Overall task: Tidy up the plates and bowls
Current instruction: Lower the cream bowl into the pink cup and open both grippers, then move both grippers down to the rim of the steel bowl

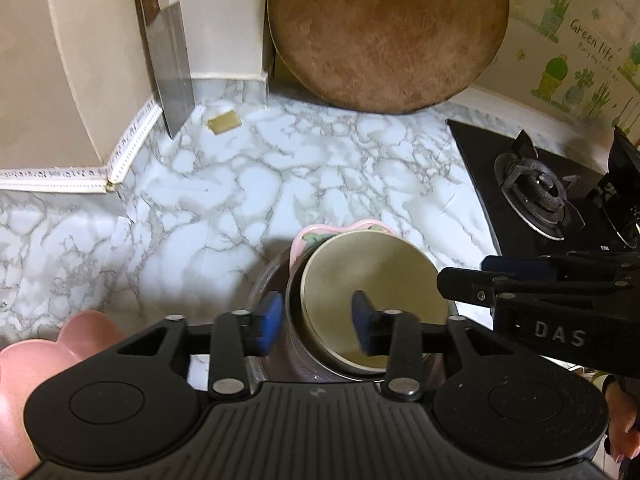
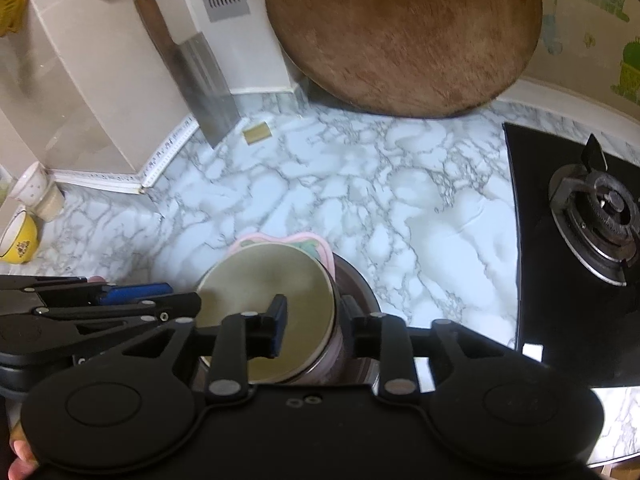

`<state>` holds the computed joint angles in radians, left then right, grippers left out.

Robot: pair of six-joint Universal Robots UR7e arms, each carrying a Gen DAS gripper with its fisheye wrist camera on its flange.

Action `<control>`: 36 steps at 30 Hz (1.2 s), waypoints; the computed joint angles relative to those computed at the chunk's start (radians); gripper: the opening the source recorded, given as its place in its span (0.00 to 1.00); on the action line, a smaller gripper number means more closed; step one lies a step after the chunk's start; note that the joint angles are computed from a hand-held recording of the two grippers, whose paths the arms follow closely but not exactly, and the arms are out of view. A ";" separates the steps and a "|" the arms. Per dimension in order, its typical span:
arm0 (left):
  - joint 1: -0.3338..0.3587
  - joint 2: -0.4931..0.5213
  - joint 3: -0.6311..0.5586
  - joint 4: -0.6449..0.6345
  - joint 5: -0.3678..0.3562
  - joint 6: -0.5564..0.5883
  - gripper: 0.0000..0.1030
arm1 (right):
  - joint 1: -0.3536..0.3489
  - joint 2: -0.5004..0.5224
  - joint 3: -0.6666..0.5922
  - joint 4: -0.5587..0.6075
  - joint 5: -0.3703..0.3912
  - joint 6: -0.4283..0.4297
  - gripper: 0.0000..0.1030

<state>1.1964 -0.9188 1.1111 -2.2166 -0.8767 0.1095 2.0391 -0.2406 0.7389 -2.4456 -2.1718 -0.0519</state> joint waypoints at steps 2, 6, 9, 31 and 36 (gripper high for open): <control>-0.002 -0.014 0.017 -0.015 -0.003 0.004 0.39 | 0.004 -0.015 0.032 -0.046 0.005 -0.019 0.53; -0.007 -0.047 0.066 -0.073 -0.006 0.013 0.56 | 0.010 -0.046 0.091 -0.109 0.023 -0.047 0.66; -0.014 -0.072 0.110 -0.134 0.002 0.044 0.57 | 0.012 -0.069 0.134 -0.155 0.039 -0.064 0.74; -0.035 -0.204 0.349 -0.415 0.005 0.124 0.75 | 0.021 -0.186 0.424 -0.500 0.117 -0.240 1.00; -0.027 -0.219 0.392 -0.455 0.010 0.110 0.75 | 0.017 -0.202 0.463 -0.522 0.122 -0.252 1.00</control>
